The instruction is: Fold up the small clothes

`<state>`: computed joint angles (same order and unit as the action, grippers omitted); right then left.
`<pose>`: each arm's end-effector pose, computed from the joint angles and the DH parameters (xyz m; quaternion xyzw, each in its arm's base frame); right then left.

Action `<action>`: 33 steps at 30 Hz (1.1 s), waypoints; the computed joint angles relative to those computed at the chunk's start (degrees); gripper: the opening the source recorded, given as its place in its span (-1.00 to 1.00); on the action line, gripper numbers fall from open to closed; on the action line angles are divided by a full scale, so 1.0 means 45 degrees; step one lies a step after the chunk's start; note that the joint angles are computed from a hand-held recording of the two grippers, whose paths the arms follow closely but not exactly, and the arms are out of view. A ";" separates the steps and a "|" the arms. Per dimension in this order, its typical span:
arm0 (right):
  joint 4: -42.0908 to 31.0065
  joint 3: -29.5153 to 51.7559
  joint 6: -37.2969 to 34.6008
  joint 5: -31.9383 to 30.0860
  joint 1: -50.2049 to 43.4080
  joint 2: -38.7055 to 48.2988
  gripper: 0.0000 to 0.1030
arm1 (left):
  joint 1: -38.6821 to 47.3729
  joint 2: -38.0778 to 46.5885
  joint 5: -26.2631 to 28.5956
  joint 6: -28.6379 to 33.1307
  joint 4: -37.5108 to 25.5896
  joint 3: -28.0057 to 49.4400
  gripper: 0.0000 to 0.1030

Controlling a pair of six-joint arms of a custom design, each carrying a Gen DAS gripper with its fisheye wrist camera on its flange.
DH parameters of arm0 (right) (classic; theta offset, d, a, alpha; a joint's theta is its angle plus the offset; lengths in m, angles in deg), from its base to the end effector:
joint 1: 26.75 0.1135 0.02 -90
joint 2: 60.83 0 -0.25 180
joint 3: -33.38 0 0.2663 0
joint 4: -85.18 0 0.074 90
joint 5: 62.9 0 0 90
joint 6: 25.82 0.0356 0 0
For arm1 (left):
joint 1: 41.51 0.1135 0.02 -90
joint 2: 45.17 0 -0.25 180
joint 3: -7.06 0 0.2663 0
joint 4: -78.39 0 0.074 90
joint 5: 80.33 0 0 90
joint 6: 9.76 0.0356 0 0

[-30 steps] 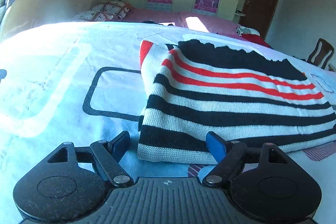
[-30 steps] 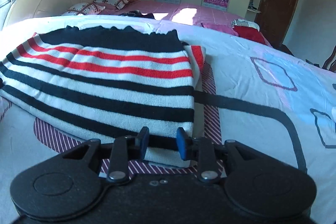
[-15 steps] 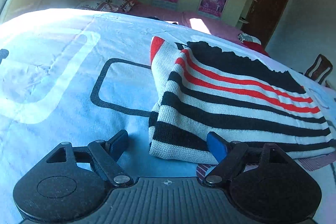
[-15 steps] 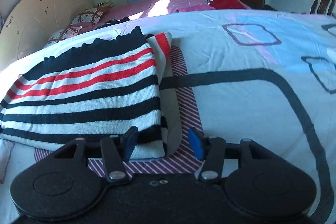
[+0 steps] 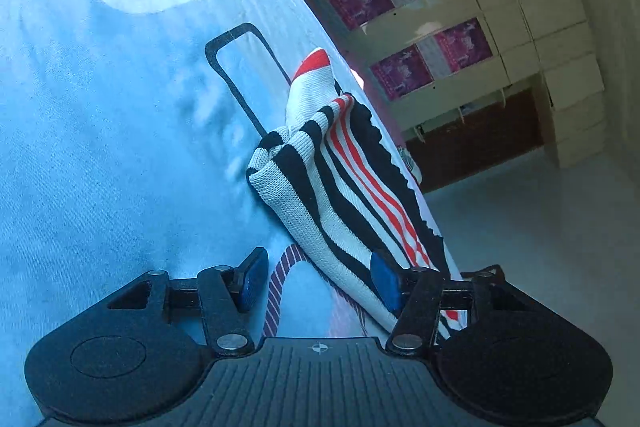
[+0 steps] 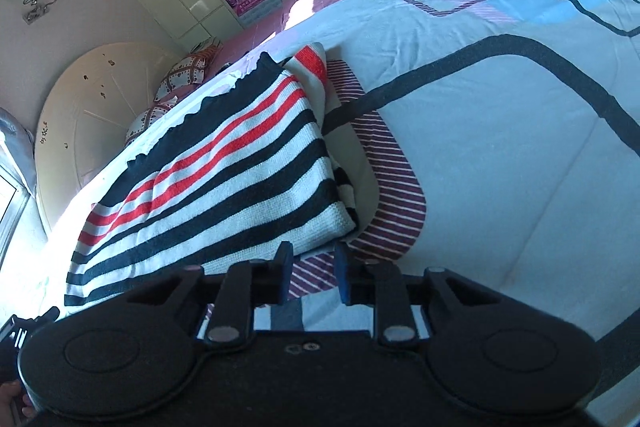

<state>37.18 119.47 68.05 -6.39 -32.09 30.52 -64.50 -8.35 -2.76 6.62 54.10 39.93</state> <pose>0.3534 -0.0133 0.2559 -0.0175 0.9132 0.2695 0.3053 0.1699 -0.0638 0.1935 -0.4151 0.7475 -0.3192 0.4088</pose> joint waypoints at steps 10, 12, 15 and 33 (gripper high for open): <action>0.1515 -0.0326 0.0470 0.0232 0.1879 -0.0795 -0.69 | -0.0201 0.4662 -0.1645 -0.0514 0.5388 0.0230 0.10; 0.1626 0.0225 0.0657 0.0382 0.2301 -0.0232 -0.69 | -0.0167 0.5621 -0.2030 -0.0602 0.6816 0.0190 0.10; 0.1826 0.1185 0.0769 0.0770 0.3133 0.0743 -0.69 | -0.0273 0.7373 -0.2723 -0.0406 0.8715 0.0523 0.10; 0.1542 0.5360 -0.0742 0.3094 0.5944 0.4472 -0.75 | 0.0578 0.9780 -0.2668 0.0311 0.8000 0.2847 -0.30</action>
<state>44.12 143.59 64.71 7.53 -5.34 50.64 -61.90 35.66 -14.77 8.02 90.10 52.74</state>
